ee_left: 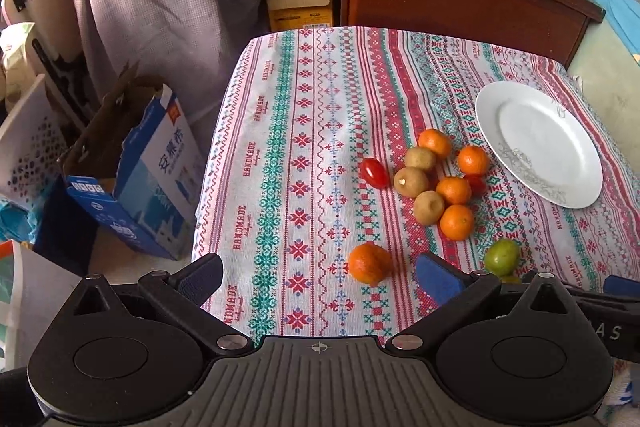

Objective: Organize fruits

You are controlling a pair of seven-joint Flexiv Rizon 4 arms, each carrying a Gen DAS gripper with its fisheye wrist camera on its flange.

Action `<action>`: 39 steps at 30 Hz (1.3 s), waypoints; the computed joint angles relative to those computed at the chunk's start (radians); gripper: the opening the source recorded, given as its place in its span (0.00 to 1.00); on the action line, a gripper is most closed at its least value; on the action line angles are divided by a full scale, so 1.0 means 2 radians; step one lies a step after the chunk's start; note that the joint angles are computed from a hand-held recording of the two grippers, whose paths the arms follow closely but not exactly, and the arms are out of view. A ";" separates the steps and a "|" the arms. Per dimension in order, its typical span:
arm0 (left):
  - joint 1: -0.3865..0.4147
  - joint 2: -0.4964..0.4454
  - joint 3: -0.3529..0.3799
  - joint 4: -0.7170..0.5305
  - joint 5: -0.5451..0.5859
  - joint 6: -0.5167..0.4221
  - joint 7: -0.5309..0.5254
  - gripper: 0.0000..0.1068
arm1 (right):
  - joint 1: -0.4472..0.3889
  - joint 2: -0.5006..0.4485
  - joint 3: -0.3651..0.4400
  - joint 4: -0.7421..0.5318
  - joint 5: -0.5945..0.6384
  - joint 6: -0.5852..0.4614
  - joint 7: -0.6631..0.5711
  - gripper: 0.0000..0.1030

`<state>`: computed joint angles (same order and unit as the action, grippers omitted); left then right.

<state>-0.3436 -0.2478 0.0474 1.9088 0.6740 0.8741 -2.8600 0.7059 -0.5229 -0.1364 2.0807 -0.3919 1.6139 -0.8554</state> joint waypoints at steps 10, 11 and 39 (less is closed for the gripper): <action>0.001 -0.007 -0.009 -0.028 -0.029 -0.059 0.072 0.96 | -0.085 -0.007 0.094 -0.056 -0.010 -0.080 -0.052 0.99; 0.000 -0.010 -0.009 -0.033 -0.029 -0.066 0.072 0.96 | -0.085 -0.009 0.094 -0.058 -0.010 -0.080 -0.051 0.99; -0.005 -0.037 0.004 -0.048 -0.047 -0.080 0.049 0.96 | -0.041 -0.017 0.041 -0.051 -0.056 -0.048 -0.033 0.99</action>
